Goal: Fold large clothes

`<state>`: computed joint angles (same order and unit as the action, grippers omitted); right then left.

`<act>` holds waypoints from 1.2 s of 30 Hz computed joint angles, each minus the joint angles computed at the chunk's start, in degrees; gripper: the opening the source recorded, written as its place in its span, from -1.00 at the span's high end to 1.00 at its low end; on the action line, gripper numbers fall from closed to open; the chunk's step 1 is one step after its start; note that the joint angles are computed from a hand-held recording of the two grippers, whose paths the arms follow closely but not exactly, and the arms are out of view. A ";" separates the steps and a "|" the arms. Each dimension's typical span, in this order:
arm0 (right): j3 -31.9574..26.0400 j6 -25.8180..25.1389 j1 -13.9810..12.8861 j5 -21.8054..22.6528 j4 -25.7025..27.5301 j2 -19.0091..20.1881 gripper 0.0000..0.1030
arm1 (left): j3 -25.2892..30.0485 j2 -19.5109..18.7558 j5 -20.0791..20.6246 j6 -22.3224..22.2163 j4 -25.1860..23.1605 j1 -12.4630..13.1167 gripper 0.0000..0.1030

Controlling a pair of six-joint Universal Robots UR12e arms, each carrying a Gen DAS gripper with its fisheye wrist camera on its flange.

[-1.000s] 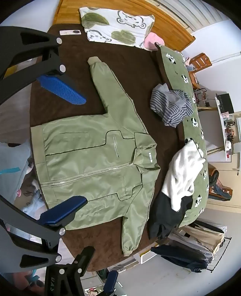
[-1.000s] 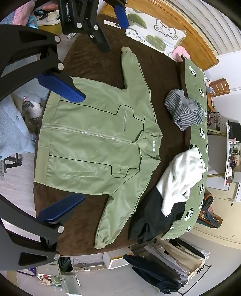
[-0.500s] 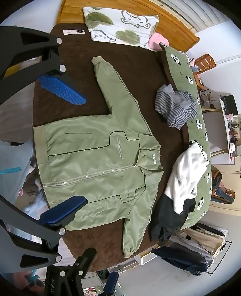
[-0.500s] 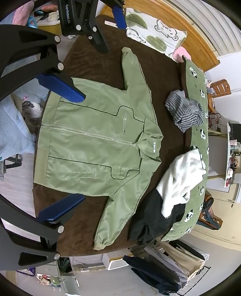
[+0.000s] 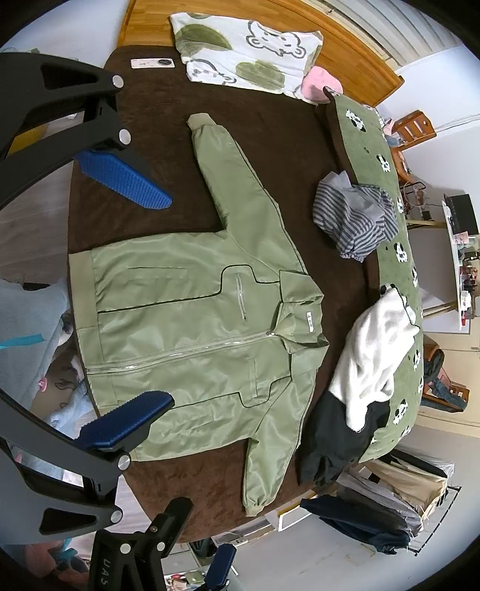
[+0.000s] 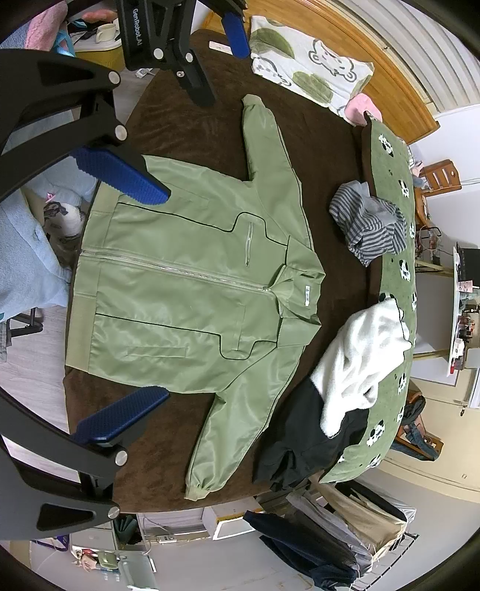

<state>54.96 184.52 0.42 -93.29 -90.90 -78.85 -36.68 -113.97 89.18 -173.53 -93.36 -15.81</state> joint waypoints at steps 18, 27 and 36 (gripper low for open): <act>-0.23 -0.09 -0.16 0.09 0.17 0.07 -0.89 | 0.96 -0.50 0.06 -0.18 -0.61 -0.03 -0.88; -0.04 -0.01 -0.10 0.08 -0.02 0.03 -0.89 | 1.04 -0.57 -0.04 0.19 -0.75 0.13 -0.88; 0.12 -0.13 -0.21 0.10 -0.01 -0.10 -0.89 | 0.73 -0.42 -0.09 0.00 -0.28 0.16 -0.88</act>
